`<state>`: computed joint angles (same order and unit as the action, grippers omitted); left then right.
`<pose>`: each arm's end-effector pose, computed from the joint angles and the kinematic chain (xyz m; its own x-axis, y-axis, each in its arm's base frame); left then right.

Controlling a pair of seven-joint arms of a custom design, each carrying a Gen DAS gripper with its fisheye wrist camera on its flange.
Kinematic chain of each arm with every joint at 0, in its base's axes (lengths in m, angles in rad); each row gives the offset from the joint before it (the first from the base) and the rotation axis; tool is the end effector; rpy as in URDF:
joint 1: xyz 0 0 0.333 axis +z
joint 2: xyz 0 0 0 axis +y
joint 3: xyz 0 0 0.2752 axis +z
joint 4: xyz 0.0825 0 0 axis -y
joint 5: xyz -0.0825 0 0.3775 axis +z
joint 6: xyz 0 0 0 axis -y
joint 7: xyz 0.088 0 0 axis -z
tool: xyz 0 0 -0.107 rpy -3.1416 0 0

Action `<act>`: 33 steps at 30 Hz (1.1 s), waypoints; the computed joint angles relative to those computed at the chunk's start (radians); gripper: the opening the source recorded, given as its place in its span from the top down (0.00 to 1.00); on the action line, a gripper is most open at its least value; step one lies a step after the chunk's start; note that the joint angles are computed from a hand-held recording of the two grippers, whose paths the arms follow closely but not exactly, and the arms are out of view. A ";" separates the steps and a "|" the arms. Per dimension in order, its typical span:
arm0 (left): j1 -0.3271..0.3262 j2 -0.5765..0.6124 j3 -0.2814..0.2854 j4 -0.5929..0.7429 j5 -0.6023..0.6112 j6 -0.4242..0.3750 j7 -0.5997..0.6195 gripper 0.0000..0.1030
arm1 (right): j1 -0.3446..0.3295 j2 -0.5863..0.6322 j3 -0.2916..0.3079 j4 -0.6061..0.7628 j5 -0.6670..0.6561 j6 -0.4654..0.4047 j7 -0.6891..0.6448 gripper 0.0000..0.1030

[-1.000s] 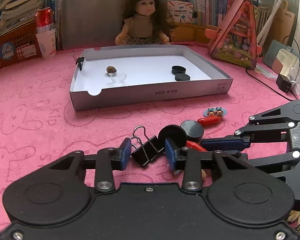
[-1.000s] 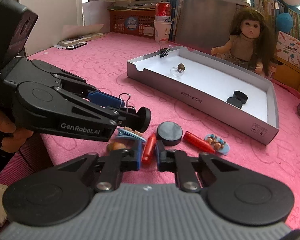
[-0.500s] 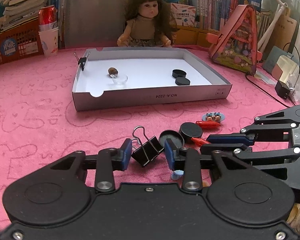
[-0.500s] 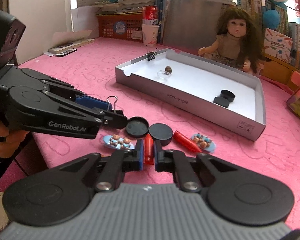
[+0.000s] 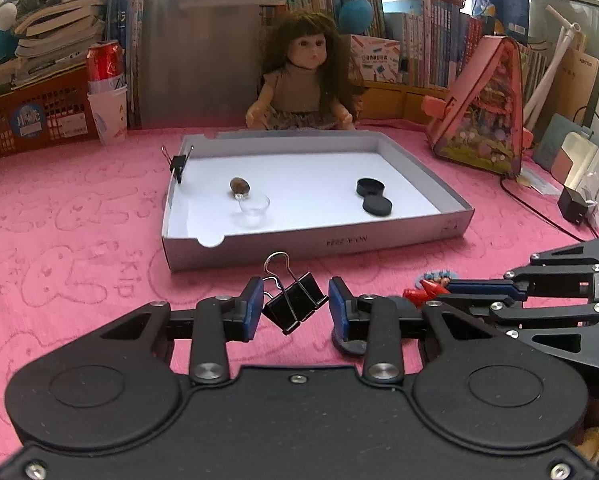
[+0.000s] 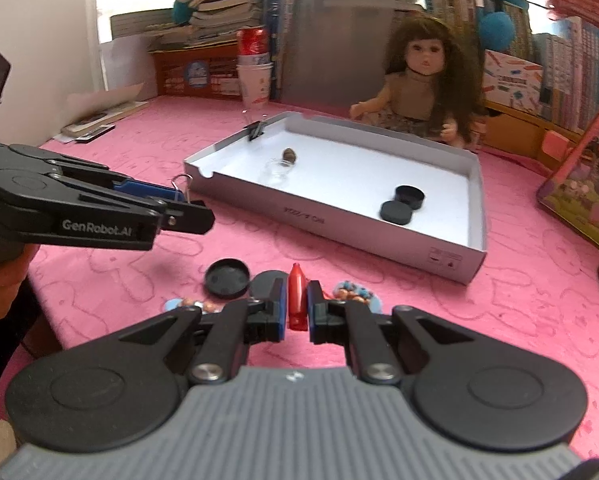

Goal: Organize rigid objects
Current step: 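Carry the binder clip and red marker over the white tray with both tools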

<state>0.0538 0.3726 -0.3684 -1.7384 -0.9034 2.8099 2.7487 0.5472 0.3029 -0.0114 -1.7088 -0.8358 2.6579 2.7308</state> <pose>0.6539 -0.1462 0.4045 -0.6292 -0.7748 0.0618 -0.5005 0.3431 -0.7948 0.5635 0.3597 0.4437 0.0221 -0.9990 -0.0394 -0.6597 0.0150 -0.7514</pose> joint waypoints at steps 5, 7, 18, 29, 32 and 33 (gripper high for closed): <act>-0.009 0.024 0.004 0.033 0.031 0.001 -0.037 0.68 | 0.005 -0.003 -0.005 0.003 -0.017 -0.025 0.029 0.87; -0.009 0.033 0.003 0.046 0.043 0.001 -0.053 0.68 | 0.003 -0.001 -0.004 0.009 -0.020 -0.031 0.036 0.87; -0.005 0.092 -0.016 0.136 0.124 0.000 -0.144 0.68 | 0.001 0.033 -0.017 0.069 -0.011 -0.055 0.058 0.87; -0.027 0.185 -0.005 0.281 0.260 -0.037 -0.297 0.68 | -0.014 0.052 -0.033 0.111 0.009 -0.084 0.069 0.87; -0.033 0.212 -0.002 0.321 0.299 -0.052 -0.342 0.68 | -0.017 0.062 -0.039 0.130 0.009 -0.091 0.070 0.86; -0.034 0.220 -0.001 0.331 0.311 -0.055 -0.355 0.68 | -0.017 0.065 -0.041 0.136 0.009 -0.094 0.070 0.86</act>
<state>0.0195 0.5922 -0.3696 -1.4070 -0.5925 2.7549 2.3938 0.5299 0.3677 -0.0521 -1.5731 -0.8268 2.5638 2.8013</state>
